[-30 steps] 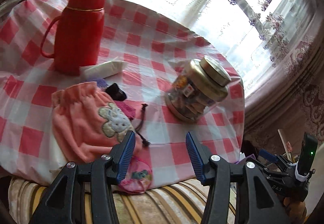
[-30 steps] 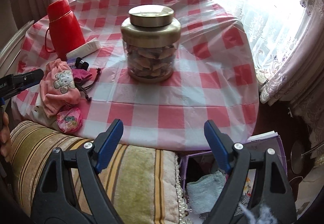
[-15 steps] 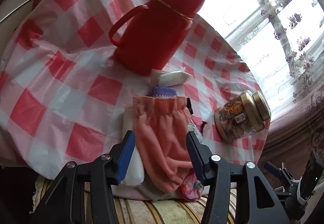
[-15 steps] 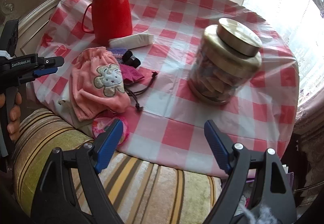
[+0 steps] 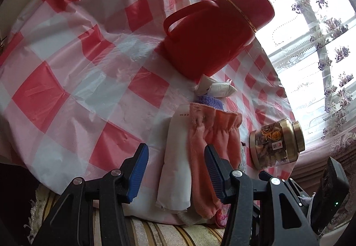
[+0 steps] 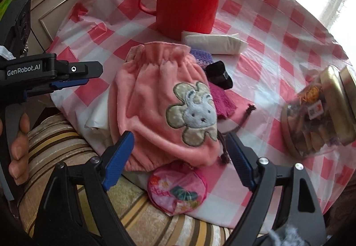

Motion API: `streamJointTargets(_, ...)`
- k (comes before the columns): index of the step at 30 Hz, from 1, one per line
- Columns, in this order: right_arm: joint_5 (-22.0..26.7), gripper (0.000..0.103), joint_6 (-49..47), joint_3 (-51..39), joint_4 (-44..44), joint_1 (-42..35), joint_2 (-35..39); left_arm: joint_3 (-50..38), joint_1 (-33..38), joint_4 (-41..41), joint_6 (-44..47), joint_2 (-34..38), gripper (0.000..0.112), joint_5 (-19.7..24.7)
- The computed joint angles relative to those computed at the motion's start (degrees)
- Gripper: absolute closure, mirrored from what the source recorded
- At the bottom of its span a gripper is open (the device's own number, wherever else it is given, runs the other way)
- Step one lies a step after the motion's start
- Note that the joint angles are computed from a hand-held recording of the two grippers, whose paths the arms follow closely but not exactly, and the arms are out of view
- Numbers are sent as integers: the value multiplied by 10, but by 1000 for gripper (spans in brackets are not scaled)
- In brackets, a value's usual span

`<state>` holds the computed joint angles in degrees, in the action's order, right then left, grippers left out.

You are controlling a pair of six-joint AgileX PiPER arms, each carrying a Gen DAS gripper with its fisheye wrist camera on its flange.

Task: Organize soft objects
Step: 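Grasp the pink drawstring bag with the right tool while the left tool grasps the white rolled towel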

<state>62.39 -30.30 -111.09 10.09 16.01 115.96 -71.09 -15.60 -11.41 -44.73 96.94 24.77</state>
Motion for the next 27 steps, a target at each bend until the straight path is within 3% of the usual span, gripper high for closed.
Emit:
streamJointTargets(10,-26,18,5,-34,-21,31,52,26,18,-73,61,0,59,-27)
streamJointTargets(11,-34,26,6,-28,-28,34,51,27,20,-79,67,1,59,-28)
streamJointTargets(12,-38,44,8,-26,-36,37,51,29,20,-85,72,1,59,-30)
streamJointTargets(15,-45,65,13,-26,-43,35,53,32,20,-90,75,0,59,-34)
streamJointTargets(18,-44,75,7,-26,-30,24,50,30,18,-90,77,3,59,-34)
streamJointTargets(27,-50,81,7,-15,21,-14,22,12,9,-71,77,13,59,-25)
